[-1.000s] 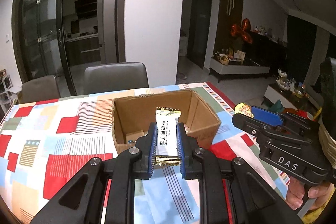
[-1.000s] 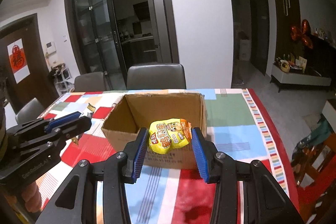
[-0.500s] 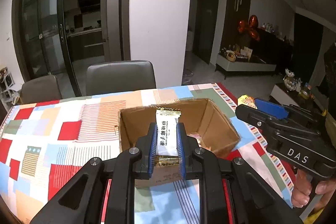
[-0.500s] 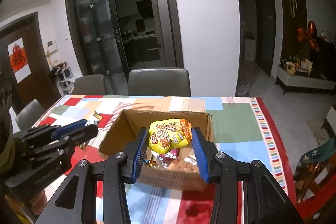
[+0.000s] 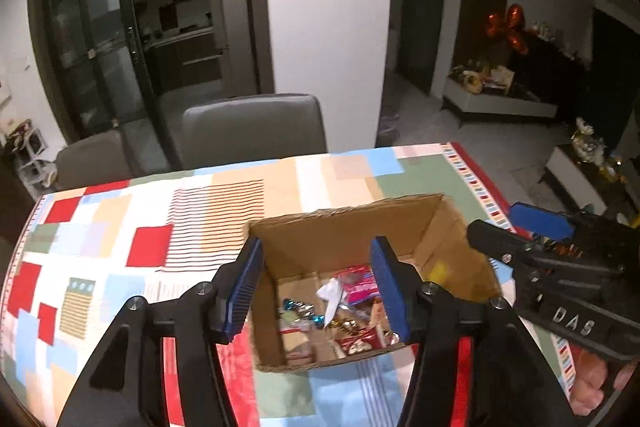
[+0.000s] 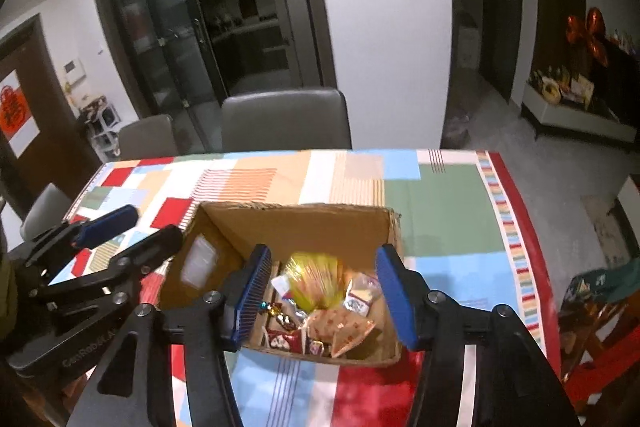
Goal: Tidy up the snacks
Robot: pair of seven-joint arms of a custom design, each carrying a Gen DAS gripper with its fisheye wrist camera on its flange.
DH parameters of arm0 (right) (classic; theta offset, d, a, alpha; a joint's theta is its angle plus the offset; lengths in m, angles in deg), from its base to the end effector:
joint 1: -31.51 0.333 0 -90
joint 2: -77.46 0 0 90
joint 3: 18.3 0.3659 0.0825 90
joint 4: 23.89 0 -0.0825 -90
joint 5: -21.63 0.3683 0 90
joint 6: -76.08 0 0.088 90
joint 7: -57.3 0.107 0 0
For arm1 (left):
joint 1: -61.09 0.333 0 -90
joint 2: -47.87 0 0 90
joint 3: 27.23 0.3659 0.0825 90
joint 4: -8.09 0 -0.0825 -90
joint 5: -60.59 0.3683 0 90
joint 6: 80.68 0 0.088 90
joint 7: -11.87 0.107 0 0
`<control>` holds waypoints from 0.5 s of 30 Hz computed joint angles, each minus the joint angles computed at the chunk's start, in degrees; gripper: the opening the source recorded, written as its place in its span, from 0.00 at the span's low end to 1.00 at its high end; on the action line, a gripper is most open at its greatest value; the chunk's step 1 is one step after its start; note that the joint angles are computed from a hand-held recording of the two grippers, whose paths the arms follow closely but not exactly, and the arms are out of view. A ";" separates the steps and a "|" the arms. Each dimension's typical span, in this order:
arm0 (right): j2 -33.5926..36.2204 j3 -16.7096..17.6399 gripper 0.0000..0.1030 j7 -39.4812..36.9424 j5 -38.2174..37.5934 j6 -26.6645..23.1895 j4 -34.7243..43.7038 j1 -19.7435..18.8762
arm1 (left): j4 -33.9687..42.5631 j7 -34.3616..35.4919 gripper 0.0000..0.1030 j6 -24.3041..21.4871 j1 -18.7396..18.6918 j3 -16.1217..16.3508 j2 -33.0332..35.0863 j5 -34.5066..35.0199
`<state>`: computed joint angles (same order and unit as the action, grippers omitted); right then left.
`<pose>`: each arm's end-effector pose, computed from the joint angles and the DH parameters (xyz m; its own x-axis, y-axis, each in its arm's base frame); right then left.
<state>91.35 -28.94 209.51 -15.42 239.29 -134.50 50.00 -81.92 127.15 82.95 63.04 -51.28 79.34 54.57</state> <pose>0.6349 0.1306 0.4915 -0.3031 -0.9421 -0.1433 -0.6636 0.3166 -0.6778 0.7220 -0.2060 0.4845 -0.5565 -0.8308 -0.0088 -0.5700 0.3895 -0.7235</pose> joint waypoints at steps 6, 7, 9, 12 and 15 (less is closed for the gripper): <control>-0.88 1.31 0.54 -1.88 1.78 -3.33 -0.29 -0.40 | -2.09 -3.85 0.54 -1.27 -1.66 3.31 -2.45 1.48; -1.26 1.80 0.54 -2.34 2.47 -3.65 -0.70 -0.62 | -2.97 -5.11 0.55 -1.72 -2.20 4.29 -3.31 2.08; -1.78 2.39 0.54 -2.70 2.90 -4.23 -1.09 -0.72 | -4.27 -5.72 0.55 -1.91 -1.79 4.18 -4.40 1.83; -3.40 3.05 0.54 -1.34 2.42 -4.19 -2.73 -0.59 | -7.62 -6.45 0.60 -0.35 -1.33 4.54 -6.70 2.05; -5.60 3.81 0.54 1.35 -0.93 -5.19 -4.49 -0.18 | -11.13 -4.32 0.61 0.83 1.41 2.07 -9.07 -0.80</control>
